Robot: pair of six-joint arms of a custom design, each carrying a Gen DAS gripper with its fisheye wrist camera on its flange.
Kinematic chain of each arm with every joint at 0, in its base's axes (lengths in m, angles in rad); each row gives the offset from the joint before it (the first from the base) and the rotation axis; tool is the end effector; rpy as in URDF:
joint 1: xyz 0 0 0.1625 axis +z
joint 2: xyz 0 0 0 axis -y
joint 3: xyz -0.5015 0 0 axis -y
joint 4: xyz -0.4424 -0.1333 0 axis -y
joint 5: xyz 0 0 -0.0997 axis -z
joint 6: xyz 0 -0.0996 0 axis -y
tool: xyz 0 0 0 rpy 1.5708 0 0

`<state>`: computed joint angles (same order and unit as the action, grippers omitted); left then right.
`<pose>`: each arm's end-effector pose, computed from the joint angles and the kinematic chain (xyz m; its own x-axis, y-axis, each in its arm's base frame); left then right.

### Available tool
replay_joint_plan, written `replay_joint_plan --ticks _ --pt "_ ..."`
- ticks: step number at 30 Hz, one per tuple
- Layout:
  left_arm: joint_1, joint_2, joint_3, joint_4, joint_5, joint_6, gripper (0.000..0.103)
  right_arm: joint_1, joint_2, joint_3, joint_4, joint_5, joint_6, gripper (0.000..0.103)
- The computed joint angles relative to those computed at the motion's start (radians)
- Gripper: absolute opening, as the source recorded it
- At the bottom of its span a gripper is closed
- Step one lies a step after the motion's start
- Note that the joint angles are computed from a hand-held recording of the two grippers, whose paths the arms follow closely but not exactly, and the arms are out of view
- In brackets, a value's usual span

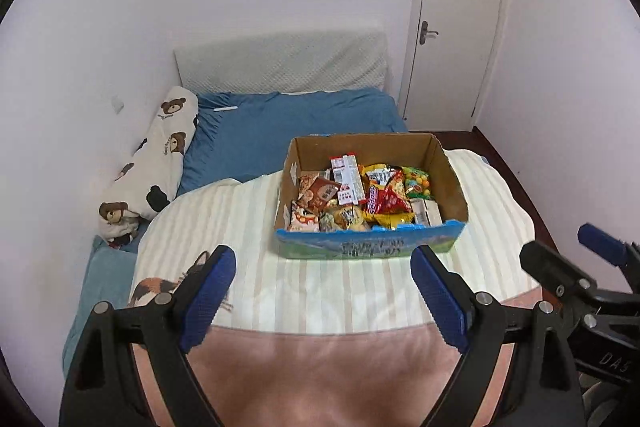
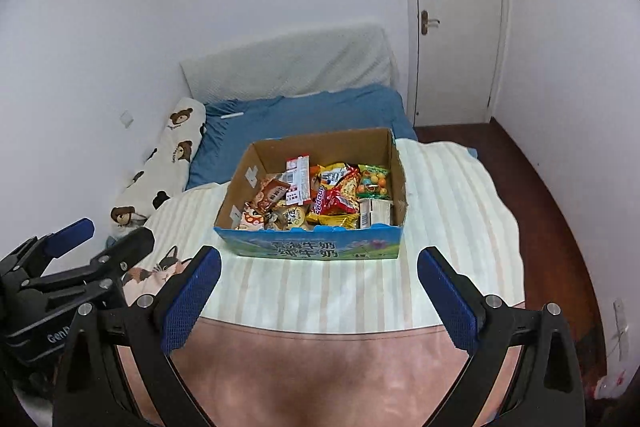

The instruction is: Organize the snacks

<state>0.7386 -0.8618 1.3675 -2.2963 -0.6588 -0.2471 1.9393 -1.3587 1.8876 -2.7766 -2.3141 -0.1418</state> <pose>-0.4666 -0.7116 0.2911 -0.6997 0.1656 -0.6949 0.5677 0.7194 -0.4002 0.2816 -0.5464 0.4348 -0.7914 0.0261 0.6107 -0.3966 0.7383 -0.5455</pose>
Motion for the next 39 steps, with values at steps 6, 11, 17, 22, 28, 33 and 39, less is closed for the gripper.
replay_joint_plan --ticks 6,11,17,22,28,33,39 --pt "-0.025 -0.046 0.061 0.004 0.019 -0.033 0.09 0.044 -0.043 0.032 0.007 -0.011 -0.001 0.101" --pt "-0.037 -0.076 0.09 0.01 0.021 -0.068 0.09 0.077 -0.067 0.055 0.003 -0.036 -0.002 0.101" --pt "-0.05 -0.101 0.12 -0.002 0.034 -0.094 0.09 0.098 -0.088 0.071 0.009 -0.047 0.003 0.101" --pt "-0.048 -0.092 0.115 -0.031 0.04 -0.076 0.097 0.091 -0.079 0.073 -0.04 -0.068 -0.024 0.103" --pt "-0.031 -0.059 0.089 -0.057 0.051 -0.054 0.103 0.06 -0.046 0.054 -0.103 -0.077 -0.059 0.103" --pt "-0.002 -0.019 0.03 -0.011 0.04 -0.076 0.103 0.03 -0.008 0.023 -0.138 -0.095 -0.082 0.103" --pt "0.03 0.039 -0.051 0.057 0.036 -0.08 0.103 -0.014 0.047 -0.03 -0.146 -0.094 -0.108 0.103"
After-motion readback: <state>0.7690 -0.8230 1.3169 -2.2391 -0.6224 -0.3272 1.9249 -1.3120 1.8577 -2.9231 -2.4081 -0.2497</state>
